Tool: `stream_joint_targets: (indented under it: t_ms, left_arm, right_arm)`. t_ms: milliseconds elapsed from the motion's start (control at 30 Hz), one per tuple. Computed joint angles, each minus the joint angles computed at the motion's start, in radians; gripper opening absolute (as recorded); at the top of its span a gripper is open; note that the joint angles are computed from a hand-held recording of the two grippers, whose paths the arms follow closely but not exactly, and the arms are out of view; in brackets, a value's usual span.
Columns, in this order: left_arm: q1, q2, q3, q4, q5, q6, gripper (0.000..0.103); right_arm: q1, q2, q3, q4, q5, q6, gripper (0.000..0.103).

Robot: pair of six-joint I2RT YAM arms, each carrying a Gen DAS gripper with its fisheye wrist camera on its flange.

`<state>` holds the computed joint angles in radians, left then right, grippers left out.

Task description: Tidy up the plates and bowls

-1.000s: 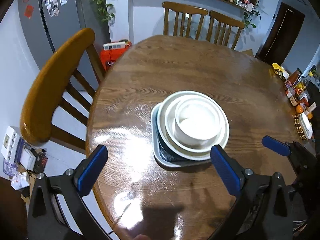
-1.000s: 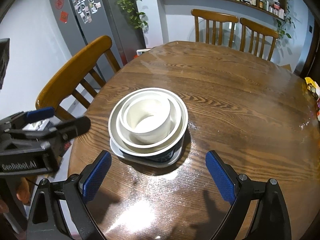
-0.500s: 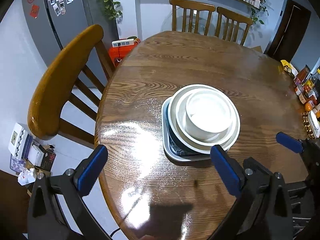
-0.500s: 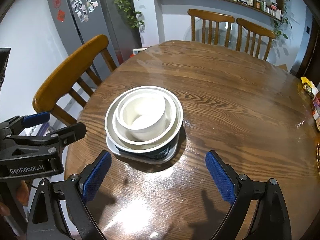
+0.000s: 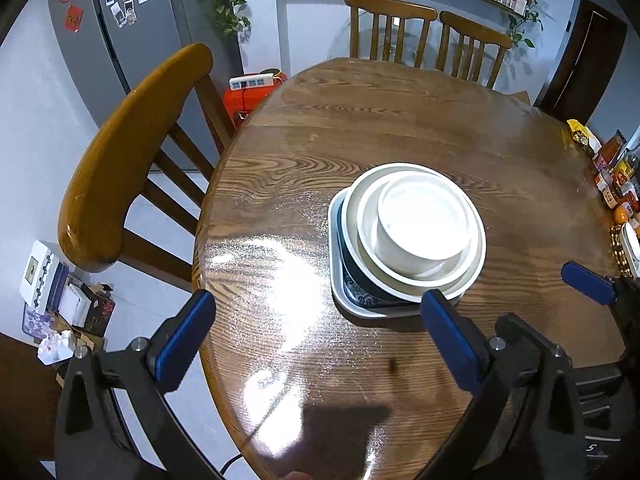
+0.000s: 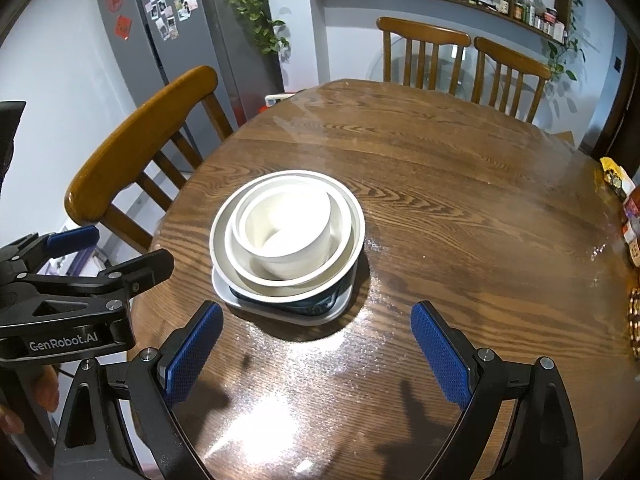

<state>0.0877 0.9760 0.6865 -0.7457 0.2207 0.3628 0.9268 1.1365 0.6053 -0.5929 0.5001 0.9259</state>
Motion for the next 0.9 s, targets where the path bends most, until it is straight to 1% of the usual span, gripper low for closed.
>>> stream_joint_targets:
  t_ms: [333, 900]
  left_arm:
    - [-0.003, 0.001, 0.002, -0.005, 0.001, 0.008, 0.102]
    - [-0.015, -0.039, -0.046, -0.012, -0.011, 0.039, 0.102]
  right_arm:
    - [-0.001, -0.003, -0.003, -0.002, -0.005, 0.005, 0.095]
    - [0.020, -0.005, -0.046, 0.011, -0.033, 0.037, 0.095]
